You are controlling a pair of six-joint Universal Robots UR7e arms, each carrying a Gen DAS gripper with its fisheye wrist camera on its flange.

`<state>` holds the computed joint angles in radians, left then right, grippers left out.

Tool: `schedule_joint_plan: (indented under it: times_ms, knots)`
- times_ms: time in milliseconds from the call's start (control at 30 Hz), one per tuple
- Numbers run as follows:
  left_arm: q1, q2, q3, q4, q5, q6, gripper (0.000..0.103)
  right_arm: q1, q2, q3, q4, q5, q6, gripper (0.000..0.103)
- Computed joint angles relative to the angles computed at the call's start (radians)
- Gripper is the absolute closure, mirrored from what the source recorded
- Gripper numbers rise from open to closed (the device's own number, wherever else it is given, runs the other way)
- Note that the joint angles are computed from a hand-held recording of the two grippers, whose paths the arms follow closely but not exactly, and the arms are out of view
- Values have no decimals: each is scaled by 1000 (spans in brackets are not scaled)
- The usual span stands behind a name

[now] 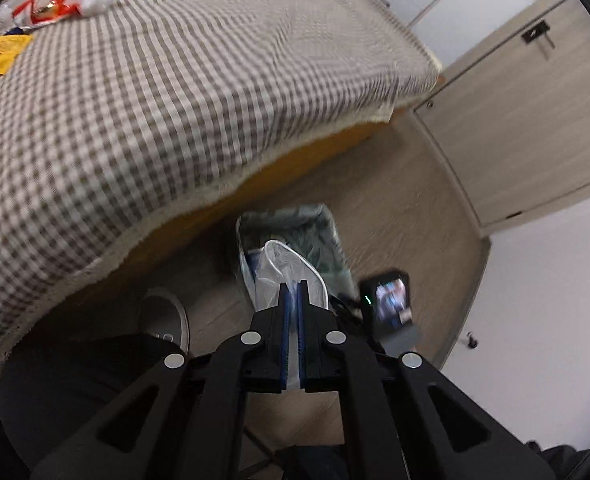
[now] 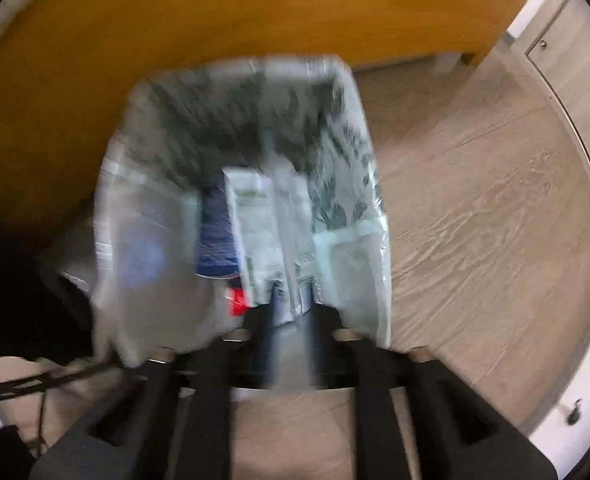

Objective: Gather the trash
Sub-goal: 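Drop the clear strip into the wastebasket while the left gripper drops a white bag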

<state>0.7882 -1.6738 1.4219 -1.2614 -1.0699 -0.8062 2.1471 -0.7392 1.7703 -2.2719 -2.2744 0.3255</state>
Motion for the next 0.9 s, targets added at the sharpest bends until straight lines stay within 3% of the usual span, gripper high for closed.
schedule_joint_plan:
  times_ms: [33,233,300,467,567,600,700,800,900]
  knots:
    - [7,6,7,-2,-6,7,102,-11,9,2,-10,2,-6,42]
    - [55,46,55,-41,-38,40,103,-23,-73,85,-160,61,-1,41]
    - [89,65,72,-73,-68,62,102,-20,-125,131,-208,72,38,36]
    - [171,146,102,-135,-121,127,103,-17,-233,219,-247,111,178,36]
    - [205,192,136,-204,-95,134,102,-2,-271,255,-264,112,209,36]
    - [215,204,149,-237,-73,133,98,4,-276,257,-261,111,212,36]
    - [276,270,150,-302,-48,172,9,14,-286,261,-256,123,204,36]
    - [297,278,179,-303,70,125,11,21,-279,252,-237,133,189,36]
    - [304,245,190,-282,22,122,11,24,-264,244,-224,140,176,36]
